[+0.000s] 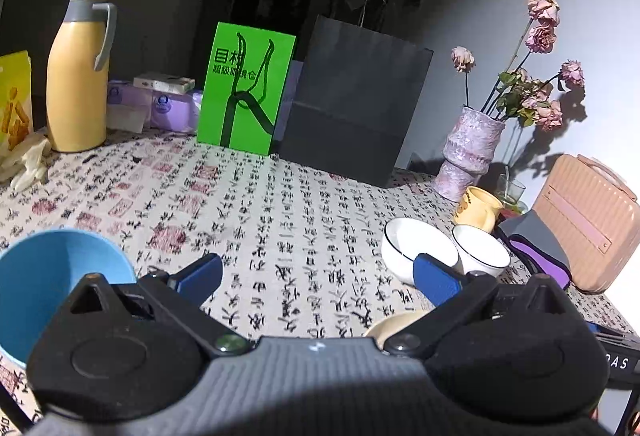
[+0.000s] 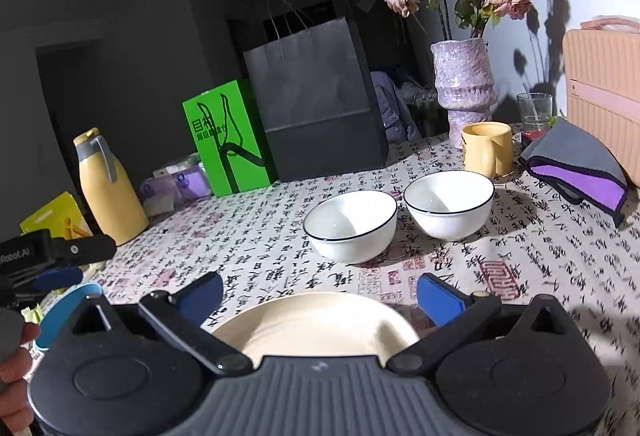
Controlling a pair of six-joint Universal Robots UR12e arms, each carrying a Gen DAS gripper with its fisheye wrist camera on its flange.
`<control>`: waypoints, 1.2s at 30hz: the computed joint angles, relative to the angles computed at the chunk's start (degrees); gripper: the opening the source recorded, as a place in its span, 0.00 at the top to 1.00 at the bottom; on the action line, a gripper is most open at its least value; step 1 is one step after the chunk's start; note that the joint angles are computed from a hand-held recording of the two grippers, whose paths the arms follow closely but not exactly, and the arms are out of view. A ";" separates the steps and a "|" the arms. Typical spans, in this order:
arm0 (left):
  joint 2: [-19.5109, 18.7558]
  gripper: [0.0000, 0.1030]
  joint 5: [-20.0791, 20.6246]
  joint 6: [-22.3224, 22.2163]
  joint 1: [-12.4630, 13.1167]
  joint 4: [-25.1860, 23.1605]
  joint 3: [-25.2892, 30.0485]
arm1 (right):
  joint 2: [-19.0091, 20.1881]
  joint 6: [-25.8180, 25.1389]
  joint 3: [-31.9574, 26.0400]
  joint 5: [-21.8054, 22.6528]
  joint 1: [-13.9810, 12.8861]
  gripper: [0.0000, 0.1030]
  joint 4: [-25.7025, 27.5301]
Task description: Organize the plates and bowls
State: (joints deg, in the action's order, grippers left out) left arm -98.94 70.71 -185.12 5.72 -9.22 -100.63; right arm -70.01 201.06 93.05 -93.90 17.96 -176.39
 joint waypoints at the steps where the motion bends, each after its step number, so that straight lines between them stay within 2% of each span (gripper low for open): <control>1: -0.15 0.00 0.94 -0.01 -0.30 0.15 0.32 | 0.03 -0.54 -0.43 0.60 -0.30 0.00 0.80; 6: -1.37 0.00 2.41 -1.46 -1.12 -2.28 2.83 | 0.63 -2.37 -3.25 5.62 -2.13 0.00 4.97; 18: -4.85 0.00 2.95 -3.98 -3.00 -10.45 9.40 | 3.98 -3.61 -11.95 12.58 -5.67 0.00 17.81; 25: -7.43 0.00 7.19 -6.13 -5.02 -19.35 15.40 | 6.20 -5.82 -17.72 14.10 -6.92 0.02 24.72; 32: -10.92 0.00 10.07 -8.33 -6.66 -27.37 21.99 | 9.83 -9.60 -25.32 15.42 -7.90 0.17 32.77; 36: -12.80 0.00 11.53 -9.28 -7.56 -29.94 24.87 | 12.72 -12.44 -30.34 15.11 -8.14 0.24 37.25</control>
State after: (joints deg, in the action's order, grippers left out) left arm -111.74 82.23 -194.40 -1.84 -39.16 -75.76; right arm -57.29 188.62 62.71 -78.79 9.83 -139.14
